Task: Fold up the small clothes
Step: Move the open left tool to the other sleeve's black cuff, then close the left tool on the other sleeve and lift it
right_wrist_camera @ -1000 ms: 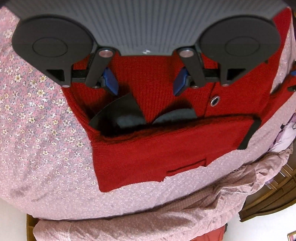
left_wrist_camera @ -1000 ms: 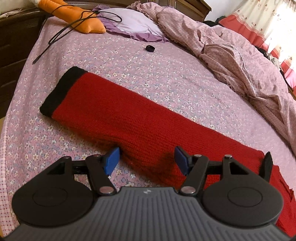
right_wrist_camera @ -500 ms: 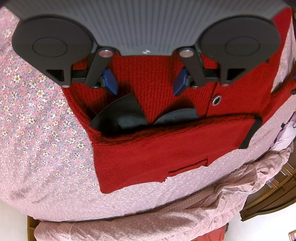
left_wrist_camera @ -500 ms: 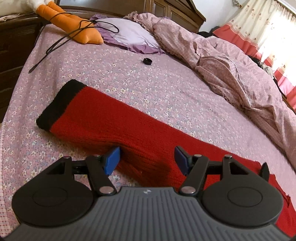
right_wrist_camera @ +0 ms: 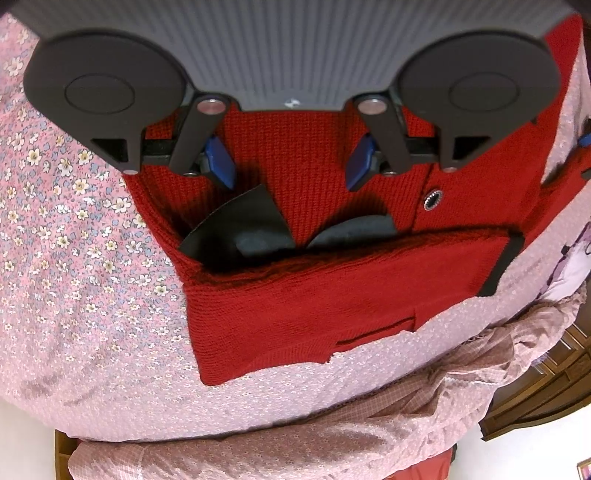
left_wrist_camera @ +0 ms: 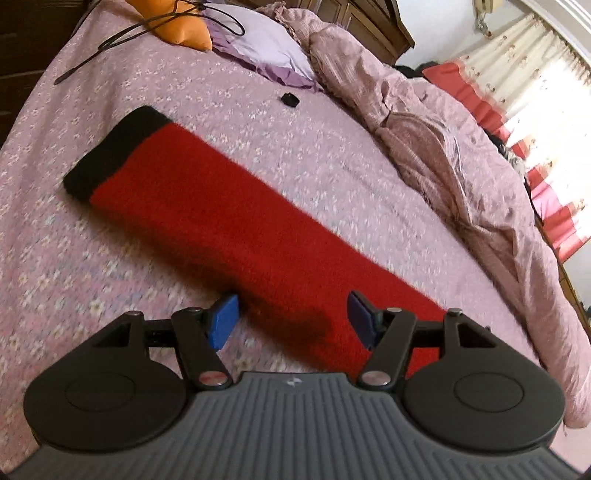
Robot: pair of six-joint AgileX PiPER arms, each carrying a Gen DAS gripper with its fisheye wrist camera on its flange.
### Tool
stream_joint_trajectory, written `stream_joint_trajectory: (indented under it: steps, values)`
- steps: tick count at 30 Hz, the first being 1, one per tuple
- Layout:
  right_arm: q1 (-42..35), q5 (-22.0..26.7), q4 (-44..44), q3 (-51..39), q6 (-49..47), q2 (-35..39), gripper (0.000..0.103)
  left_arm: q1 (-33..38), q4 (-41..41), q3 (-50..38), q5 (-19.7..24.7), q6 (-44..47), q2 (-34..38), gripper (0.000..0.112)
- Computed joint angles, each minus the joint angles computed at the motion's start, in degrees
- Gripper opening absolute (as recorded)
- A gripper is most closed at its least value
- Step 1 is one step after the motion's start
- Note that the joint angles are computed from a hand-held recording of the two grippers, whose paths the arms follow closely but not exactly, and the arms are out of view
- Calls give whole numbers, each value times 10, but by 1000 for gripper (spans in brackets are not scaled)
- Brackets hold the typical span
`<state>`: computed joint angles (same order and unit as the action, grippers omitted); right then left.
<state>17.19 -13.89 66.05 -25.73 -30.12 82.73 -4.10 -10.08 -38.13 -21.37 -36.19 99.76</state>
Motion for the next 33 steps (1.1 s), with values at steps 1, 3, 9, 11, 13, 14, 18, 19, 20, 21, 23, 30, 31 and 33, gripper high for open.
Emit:
stream_joint_trajectory:
  steps: [1, 3, 9, 11, 13, 14, 18, 19, 20, 21, 23, 30, 31, 33]
  values:
    - [-1, 1, -3, 0, 3, 0, 67, 2, -5, -6, -4, 1, 7, 69]
    - [1, -1, 5, -1, -4, 1, 67, 6, -13, -23, 0, -1, 18, 69]
    - [0, 1, 14, -2, -14, 0, 67, -12, -126, -50, -6, 137, 14, 54]
    - [0, 0, 10, -2, -10, 1, 67, -14, -130, -51, -14, 158, 12, 51]
    - [0, 0, 10, -2, -10, 1, 67, -8, -113, -62, 0, 152, 18, 51]
    - [0, 0, 11, -2, -12, 1, 67, -3, -103, -71, 14, 142, 23, 51]
    - [-1, 1, 4, -2, -3, 2, 67, 23, 17, -116, 77, 30, 54, 49]
    - [-2, 1, 0, -2, 1, 2, 67, 22, 11, -118, 75, 40, 55, 45]
    - [-3, 3, -1, -2, 3, 1, 67, 22, 3, -125, 81, 57, 55, 36]
    - [-4, 4, -1, -2, 3, 1, 67, 23, 17, -132, 87, 51, 54, 30]
    - [-4, 4, -9, -1, 15, 0, 67, 25, 48, -138, 88, 27, 48, 25]
    - [-8, -4, -89, 16, 110, -15, 67, 7, 118, -166, 88, -8, -2, 19]
    - [-6, -13, -110, 23, 137, -21, 67, 0, 113, -171, 90, 1, -9, 19]
    - [2, -37, -140, 37, 175, -36, 67, -12, 125, -184, 95, -8, -19, 19]
